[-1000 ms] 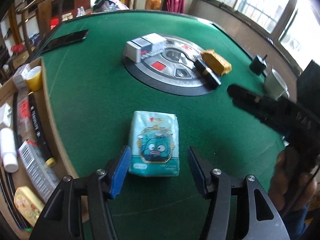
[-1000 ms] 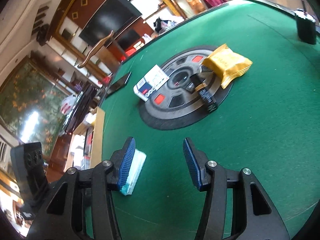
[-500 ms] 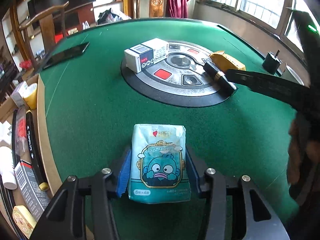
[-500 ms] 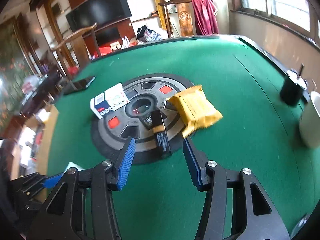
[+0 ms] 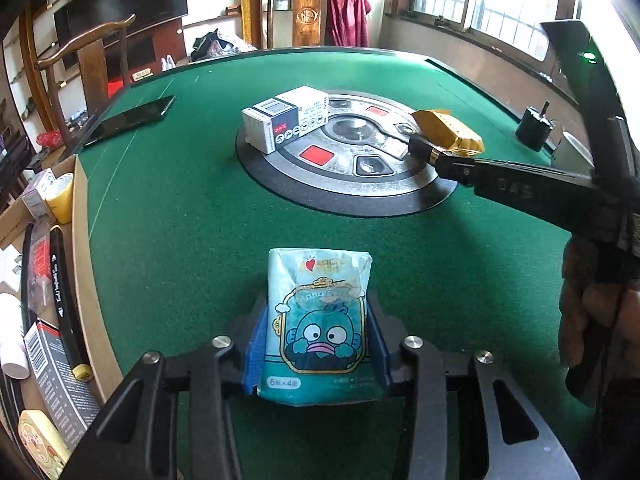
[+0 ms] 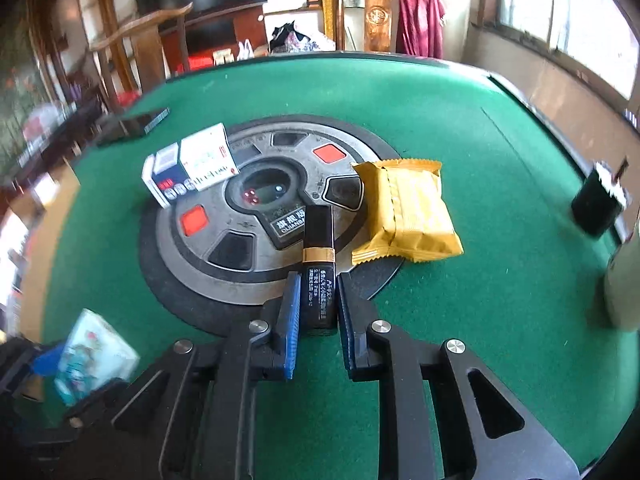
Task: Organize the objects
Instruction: 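Grasp the black gold-banded marker with right tool while left tool holds the tissue pack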
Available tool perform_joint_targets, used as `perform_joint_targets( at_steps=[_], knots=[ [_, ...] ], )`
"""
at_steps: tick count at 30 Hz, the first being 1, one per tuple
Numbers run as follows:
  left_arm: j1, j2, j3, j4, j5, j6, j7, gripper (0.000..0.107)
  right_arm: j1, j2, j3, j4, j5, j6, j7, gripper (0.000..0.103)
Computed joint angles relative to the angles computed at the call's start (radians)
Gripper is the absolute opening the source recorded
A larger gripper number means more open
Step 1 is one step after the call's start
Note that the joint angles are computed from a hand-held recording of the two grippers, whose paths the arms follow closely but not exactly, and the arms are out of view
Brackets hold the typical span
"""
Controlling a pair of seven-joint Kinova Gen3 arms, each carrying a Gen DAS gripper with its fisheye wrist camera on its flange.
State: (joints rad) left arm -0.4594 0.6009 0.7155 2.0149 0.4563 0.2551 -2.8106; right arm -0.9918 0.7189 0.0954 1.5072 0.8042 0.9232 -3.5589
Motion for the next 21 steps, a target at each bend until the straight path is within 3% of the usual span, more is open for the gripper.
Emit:
perform_joint_targets(
  at_steps=[5,8,16,21],
  knots=[
    [-0.012,0.004,-0.005,-0.016,0.028,0.046,-0.022,0.041,-0.063,-0.034,0.019,0.059,0.077,-0.029,-0.142,0.016],
    [-0.009,-0.002,-0.015,-0.016,0.052,0.053,-0.045,0.041,-0.066,-0.032,-0.002,0.050,0.097,-0.029,-0.152,0.016],
    [0.028,-0.013,-0.063,-0.019,0.101,0.061,-0.088,0.041,-0.014,0.013,-0.055,-0.048,-0.013,-0.033,0.024,0.017],
    [0.031,-0.018,-0.064,-0.010,0.120,0.046,-0.113,0.041,-0.017,0.025,-0.020,-0.059,-0.055,-0.039,0.068,0.017]
  ],
)
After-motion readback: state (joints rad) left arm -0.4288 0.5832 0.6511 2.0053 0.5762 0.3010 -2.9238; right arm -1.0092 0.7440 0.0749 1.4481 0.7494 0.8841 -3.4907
